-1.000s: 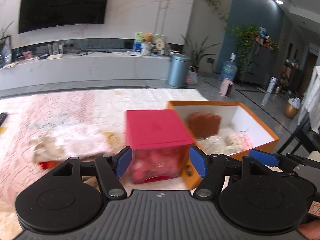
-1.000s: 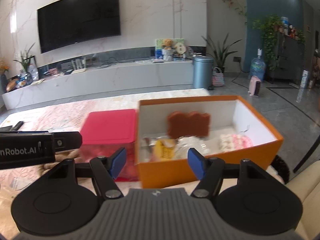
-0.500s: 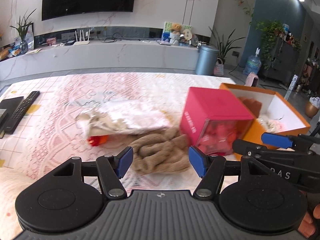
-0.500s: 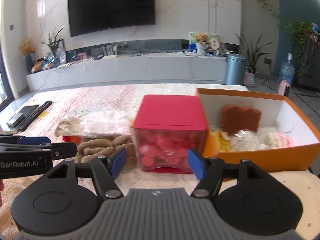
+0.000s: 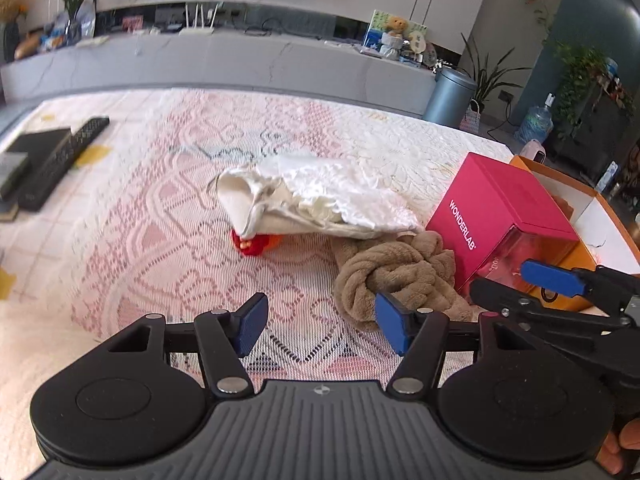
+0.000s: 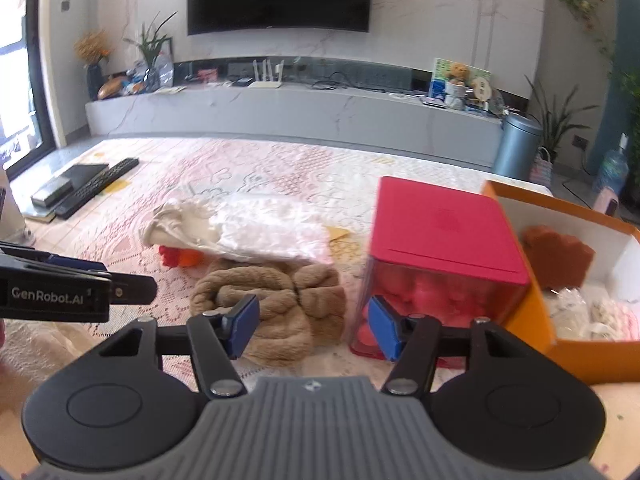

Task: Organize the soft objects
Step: 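Withdraw both tools from the orange box toward the brown towel, then grasp the brown towel with the right tool while the left tool grasps the white cloth bag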

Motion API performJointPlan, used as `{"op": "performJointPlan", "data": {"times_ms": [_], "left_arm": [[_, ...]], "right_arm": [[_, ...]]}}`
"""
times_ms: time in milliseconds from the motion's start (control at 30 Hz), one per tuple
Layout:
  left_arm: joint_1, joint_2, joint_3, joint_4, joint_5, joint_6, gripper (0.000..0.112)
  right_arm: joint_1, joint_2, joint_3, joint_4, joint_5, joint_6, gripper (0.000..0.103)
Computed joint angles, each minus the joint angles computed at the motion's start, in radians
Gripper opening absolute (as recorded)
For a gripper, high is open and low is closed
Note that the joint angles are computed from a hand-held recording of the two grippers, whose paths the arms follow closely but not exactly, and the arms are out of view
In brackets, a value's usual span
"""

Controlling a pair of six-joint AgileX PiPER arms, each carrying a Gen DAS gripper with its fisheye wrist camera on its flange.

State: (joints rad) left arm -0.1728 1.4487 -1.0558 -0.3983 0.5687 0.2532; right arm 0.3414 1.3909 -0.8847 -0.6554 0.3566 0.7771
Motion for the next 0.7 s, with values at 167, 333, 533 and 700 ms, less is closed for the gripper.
{"op": "performJointPlan", "data": {"times_ms": [167,333,533,700], "left_arm": [[0.02,0.036,-0.023,-0.027,0.037,0.005,0.071],[0.008,0.069,-0.05,0.055,0.059,-0.11,0.062],[-0.022,0.072,-0.054,0.193,0.051,-0.261,0.06],[-0.007,0.06,-0.038,0.216,0.013,-0.341,0.058]], "right_arm": [[-0.002,0.077,-0.049,0.1,-0.02,-0.114,0.055],[-0.003,0.148,-0.093,0.22,-0.037,-0.252,0.057],[-0.016,0.206,-0.133,0.274,-0.055,-0.318,0.06],[-0.02,0.242,-0.179,0.4,-0.065,-0.464,0.06]]}}
